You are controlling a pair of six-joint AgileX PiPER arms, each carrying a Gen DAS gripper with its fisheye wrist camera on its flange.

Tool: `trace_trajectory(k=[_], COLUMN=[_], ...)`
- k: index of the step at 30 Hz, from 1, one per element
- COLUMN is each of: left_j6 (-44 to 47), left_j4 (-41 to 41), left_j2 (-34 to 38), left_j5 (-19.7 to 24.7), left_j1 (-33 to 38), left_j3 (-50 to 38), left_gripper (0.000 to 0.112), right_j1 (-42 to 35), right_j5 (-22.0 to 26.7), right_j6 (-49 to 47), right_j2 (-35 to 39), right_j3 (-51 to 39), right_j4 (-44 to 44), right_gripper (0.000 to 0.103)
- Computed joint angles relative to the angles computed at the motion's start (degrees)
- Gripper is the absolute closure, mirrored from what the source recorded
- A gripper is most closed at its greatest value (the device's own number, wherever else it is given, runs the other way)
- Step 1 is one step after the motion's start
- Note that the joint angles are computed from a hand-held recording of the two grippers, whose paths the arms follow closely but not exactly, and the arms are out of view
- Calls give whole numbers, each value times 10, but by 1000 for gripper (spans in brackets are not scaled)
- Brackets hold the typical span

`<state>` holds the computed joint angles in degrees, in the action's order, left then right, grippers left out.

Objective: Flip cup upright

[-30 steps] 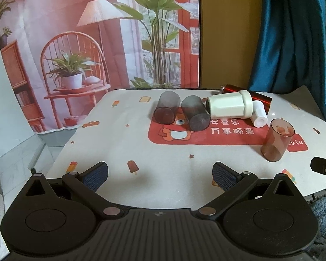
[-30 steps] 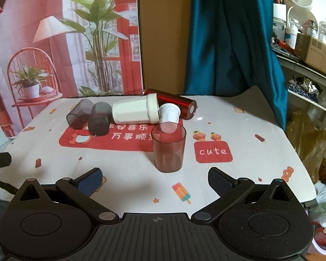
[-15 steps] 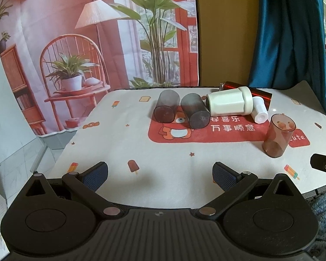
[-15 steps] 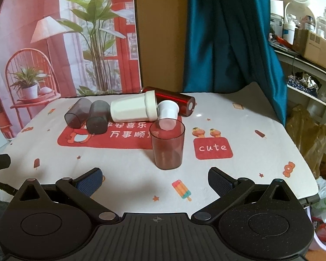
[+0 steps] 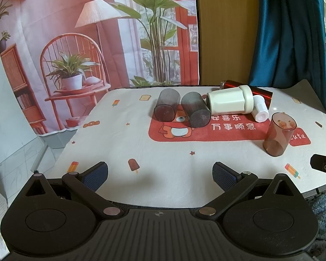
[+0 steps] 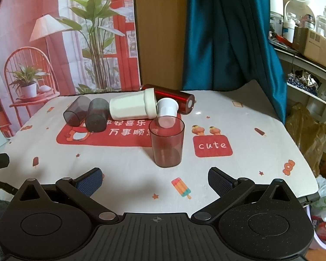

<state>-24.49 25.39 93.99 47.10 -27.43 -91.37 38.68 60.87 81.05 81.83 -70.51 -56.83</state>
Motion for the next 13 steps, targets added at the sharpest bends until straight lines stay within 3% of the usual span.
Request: trace_trajectory(k=[13], left_j6=[-4], left_j4=[6], left_j2=[-5], left_j5=[-4], left_j1=[2], left_j3=[8], left_gripper=[9], right_j1=[0], right_j5=[0], right_j6=[0], right_j2=[0], right_j3=[0], right_j4=[1], right_gripper=[0])
